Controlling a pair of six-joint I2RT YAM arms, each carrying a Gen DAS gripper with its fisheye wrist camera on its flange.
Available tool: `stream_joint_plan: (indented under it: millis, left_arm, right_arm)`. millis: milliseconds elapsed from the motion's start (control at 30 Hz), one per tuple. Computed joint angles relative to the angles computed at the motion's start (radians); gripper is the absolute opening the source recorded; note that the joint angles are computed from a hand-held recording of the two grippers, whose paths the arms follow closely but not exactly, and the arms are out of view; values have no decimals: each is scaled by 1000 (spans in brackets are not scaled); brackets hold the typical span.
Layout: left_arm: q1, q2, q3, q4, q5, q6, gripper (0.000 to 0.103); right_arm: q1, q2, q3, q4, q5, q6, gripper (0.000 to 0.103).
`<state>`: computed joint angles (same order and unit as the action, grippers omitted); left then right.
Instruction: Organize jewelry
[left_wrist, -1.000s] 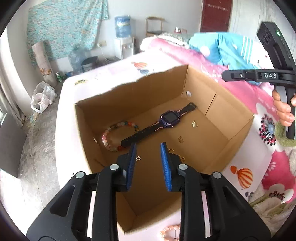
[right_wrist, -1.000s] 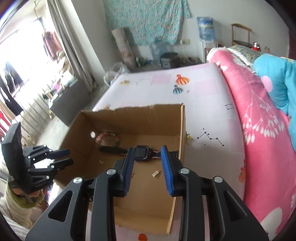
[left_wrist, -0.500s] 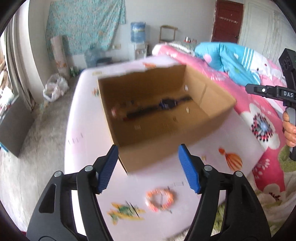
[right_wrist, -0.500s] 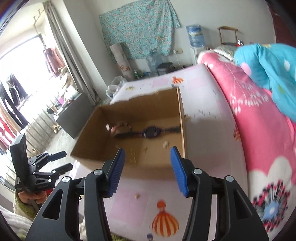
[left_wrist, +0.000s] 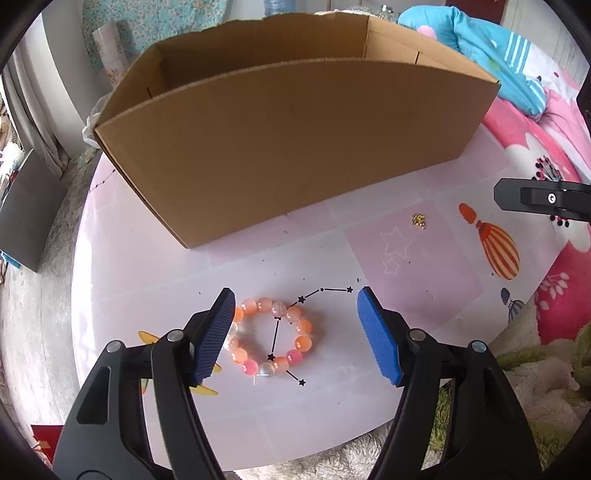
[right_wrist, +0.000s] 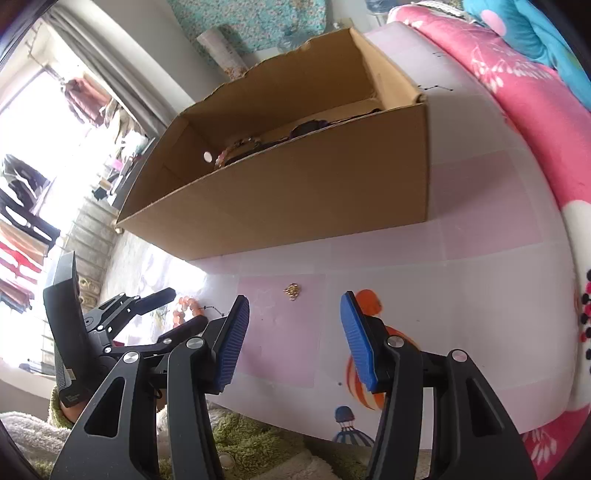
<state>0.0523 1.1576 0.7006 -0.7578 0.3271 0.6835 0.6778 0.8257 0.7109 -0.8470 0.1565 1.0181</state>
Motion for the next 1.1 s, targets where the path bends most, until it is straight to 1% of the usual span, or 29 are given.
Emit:
stream_joint_plan:
  millis: [267, 433, 533, 567, 700, 800, 900, 967, 1033, 1067, 1100]
  left_arm:
    - [-45, -23, -45, 44, -52, -27, 65]
    - [-92, -34, -59, 65, -84, -70, 65]
    - [-113, -46, -69, 75, -96, -88, 63]
    - [-112, -48, -68, 75, -98, -89, 60]
    - [-107, -50, -67, 83, -96, -89, 57]
    - [-129, -53, -91, 129, -140, -92, 52]
    - [-100, -30, -82, 116, -89, -90, 46]
    - [-85, -15, -76, 109, -59, -90, 37]
    - [-76, -14, -75, 106, -40, -89, 31]
    - [-67, -11, -77, 111, -35, -85, 25]
    - [-54, -15, -78, 111, -30, -76, 23]
  right_arm:
    - [-7, 73, 25, 40, -23, -28, 51]
    - [-7, 109, 29, 66, -35, -31, 51]
    - [-2, 126, 30, 81, -40, -30, 51]
    - [0, 133, 31, 86, -39, -30, 51]
    - [6, 137, 32, 85, -34, -30, 51]
    - [10, 131, 35, 68, -23, -31, 51]
    - [11, 135, 41, 55, -12, -28, 51]
    - [9, 133, 39, 51, -12, -27, 51]
    - [4, 135, 37, 53, -15, -30, 51]
    - [5, 140, 33, 60, -16, -30, 51]
    - [4, 141, 28, 65, -18, -33, 51]
